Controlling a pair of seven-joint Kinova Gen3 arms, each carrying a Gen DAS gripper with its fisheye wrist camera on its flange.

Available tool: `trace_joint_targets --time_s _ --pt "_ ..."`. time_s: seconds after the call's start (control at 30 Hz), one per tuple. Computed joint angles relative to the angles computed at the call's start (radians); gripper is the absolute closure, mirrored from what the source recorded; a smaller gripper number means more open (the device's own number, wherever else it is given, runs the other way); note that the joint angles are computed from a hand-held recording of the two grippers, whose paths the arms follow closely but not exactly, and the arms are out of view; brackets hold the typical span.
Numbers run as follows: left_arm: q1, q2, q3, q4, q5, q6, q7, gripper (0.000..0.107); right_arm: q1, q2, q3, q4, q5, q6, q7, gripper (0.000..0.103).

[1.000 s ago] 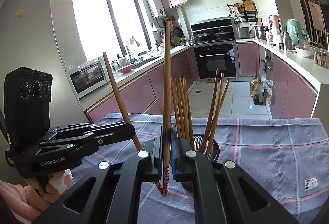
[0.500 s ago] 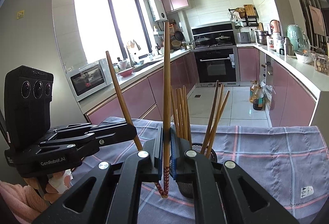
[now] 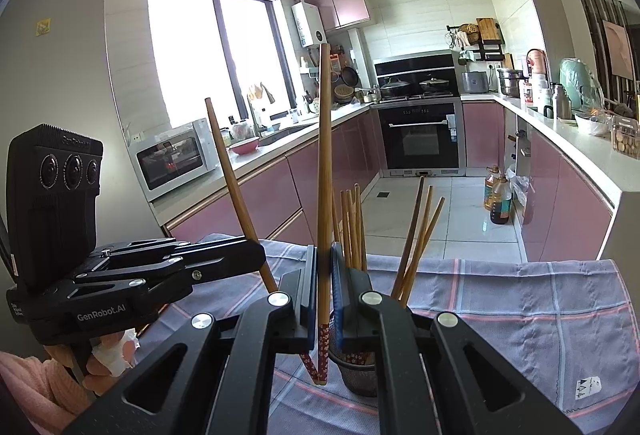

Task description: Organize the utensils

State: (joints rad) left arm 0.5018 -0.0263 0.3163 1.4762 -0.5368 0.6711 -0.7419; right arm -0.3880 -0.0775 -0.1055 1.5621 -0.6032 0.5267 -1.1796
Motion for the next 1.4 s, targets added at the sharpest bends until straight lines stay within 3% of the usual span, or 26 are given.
trace_joint_targets --time_s 0.5,1.17,1.4 --pt "0.011 0.006 0.007 -0.003 -0.061 -0.002 0.056 0.100 0.006 0.014 -0.005 -0.016 0.007 -0.004 -0.001 0.097" --pt "0.059 0.023 0.014 -0.021 -0.148 0.046 0.137 0.100 0.013 0.045 -0.039 -0.053 0.133 -0.014 -0.130 0.097" --pt "0.075 0.033 0.002 -0.043 -0.134 0.072 0.124 0.100 0.009 0.049 -0.046 -0.054 0.172 -0.014 -0.172 0.097"
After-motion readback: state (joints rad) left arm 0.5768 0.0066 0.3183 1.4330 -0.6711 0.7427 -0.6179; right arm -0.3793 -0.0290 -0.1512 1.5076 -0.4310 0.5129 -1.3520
